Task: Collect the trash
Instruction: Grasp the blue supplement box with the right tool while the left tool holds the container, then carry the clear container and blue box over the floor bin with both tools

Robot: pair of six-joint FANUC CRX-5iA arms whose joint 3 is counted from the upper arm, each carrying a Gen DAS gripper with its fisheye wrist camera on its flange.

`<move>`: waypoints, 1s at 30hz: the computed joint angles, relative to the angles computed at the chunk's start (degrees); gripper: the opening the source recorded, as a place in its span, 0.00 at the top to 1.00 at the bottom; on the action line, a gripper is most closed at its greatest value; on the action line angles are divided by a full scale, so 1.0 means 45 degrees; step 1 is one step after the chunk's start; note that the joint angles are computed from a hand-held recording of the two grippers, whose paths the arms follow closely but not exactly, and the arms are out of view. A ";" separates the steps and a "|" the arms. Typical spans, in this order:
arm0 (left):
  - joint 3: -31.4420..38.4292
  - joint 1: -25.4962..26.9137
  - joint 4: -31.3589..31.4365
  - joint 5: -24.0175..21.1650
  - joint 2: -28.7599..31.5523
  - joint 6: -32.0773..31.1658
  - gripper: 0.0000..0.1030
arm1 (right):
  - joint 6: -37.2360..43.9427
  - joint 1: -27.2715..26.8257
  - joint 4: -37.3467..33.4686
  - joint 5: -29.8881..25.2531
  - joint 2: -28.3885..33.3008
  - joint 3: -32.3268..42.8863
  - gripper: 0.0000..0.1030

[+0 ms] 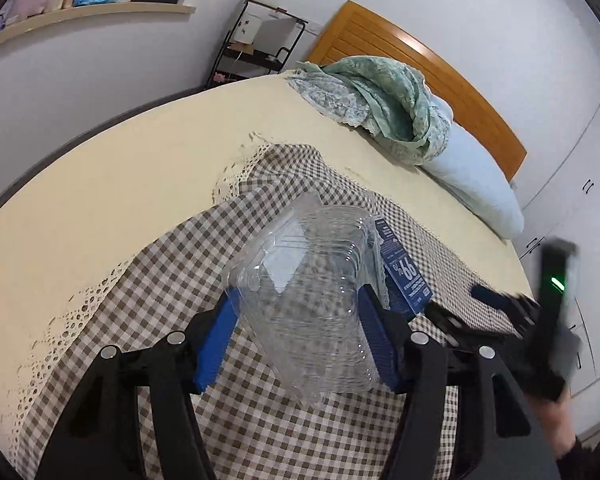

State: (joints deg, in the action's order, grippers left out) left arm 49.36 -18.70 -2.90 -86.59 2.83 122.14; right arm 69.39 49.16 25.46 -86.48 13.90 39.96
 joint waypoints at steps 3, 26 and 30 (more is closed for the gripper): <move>0.0001 0.0052 0.0072 -0.0092 0.0098 0.0096 0.43 | 0.0647 -0.0443 -0.0827 -0.0392 0.0953 0.1143 0.19; 0.1365 -0.1268 -0.0811 -0.0768 0.0822 0.0184 0.44 | -0.4894 0.0914 0.0525 -0.1522 -0.4248 -0.4468 0.43; 0.1632 -0.1838 0.0129 -0.0373 0.1009 0.0125 0.44 | -0.7071 0.2730 0.1946 -0.3386 -0.6577 -0.6241 0.43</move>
State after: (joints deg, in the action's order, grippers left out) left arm 56.71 -26.97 -2.32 -88.27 7.37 122.70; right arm 37.56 61.44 34.22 -101.72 -15.70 11.88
